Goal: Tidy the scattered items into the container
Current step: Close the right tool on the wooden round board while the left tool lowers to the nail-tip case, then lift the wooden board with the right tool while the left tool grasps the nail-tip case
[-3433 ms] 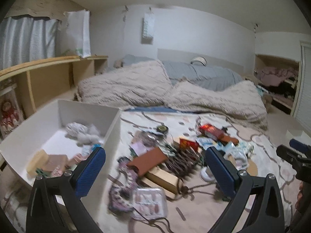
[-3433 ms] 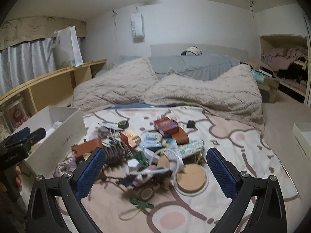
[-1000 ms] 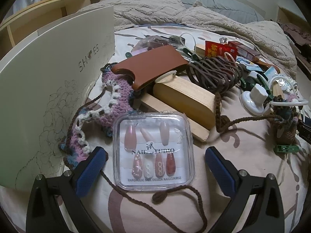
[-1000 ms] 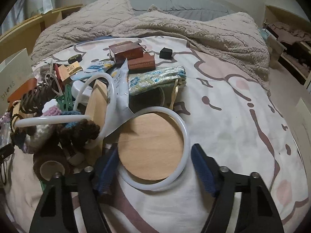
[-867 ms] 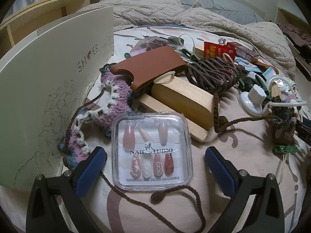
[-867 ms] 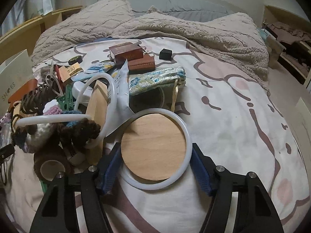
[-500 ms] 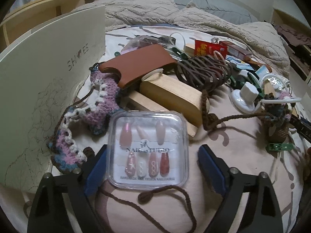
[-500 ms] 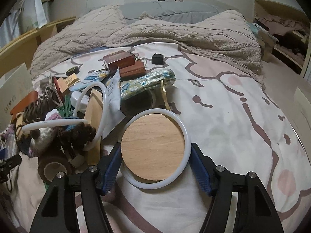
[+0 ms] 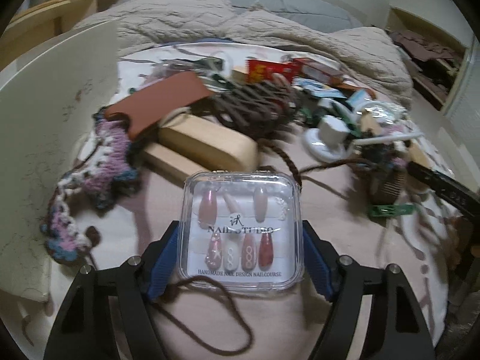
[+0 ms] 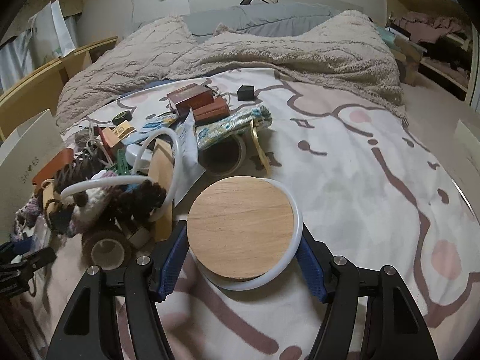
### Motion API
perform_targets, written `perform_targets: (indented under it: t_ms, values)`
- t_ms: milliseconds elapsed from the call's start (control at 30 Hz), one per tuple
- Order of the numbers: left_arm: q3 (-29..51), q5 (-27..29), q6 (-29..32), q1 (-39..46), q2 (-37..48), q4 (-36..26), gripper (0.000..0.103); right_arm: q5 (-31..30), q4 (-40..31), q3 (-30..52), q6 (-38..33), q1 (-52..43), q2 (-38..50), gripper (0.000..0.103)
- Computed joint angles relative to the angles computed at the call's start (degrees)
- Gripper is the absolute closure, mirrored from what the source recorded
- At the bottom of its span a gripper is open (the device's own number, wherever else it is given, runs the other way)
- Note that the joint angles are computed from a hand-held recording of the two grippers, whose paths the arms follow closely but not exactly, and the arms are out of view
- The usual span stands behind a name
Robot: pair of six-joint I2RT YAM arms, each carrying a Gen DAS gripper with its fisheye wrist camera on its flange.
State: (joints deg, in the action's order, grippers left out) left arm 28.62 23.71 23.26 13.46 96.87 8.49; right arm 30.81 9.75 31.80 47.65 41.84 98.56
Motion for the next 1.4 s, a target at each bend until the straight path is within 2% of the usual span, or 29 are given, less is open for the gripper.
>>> perform_targets:
  t_ms: [200,400,567,733,867,1000,1233,1400]
  values:
    - [-1.3,-0.8,1.3,-2.4,-1.5,-0.9,0.027,-1.1,-1.4,0.0,0.9,1.6,-0.5,0.034]
    - [-1.0,-1.6,0.2,-1.8,-0.4,0.7,0.026,-1.0,-6.7,0.3,2.9,6.1,-3.0,0.034]
    - [-1.6,-2.3,-0.4,-2.2,0.6,3.3,0.015,1.5,-11.6,0.0,6.6,12.9,-5.9,0.034]
    - [-2.6,-3.4,-1.0,-2.7,0.7,5.2,0.015,2.4,-15.0,1.0,9.1,18.2,-6.2,0.034]
    - [-3.0,-3.0,-0.9,-2.3,-0.2,4.8,0.027,1.6,-13.5,1.8,8.7,19.9,-3.4,0.034]
    - [-3.6,-3.3,1.0,-2.5,-2.3,2.6,0.028,2.3,-13.2,3.2,9.5,20.5,-0.1,0.034]
    - [-7.3,-1.7,7.1,-3.0,-7.6,-2.3,0.028,3.0,-11.6,2.4,10.5,20.6,0.3,0.034]
    - [-9.2,-0.7,8.9,-2.7,-10.3,-4.3,0.027,3.6,-10.0,2.0,10.7,20.5,0.8,0.034]
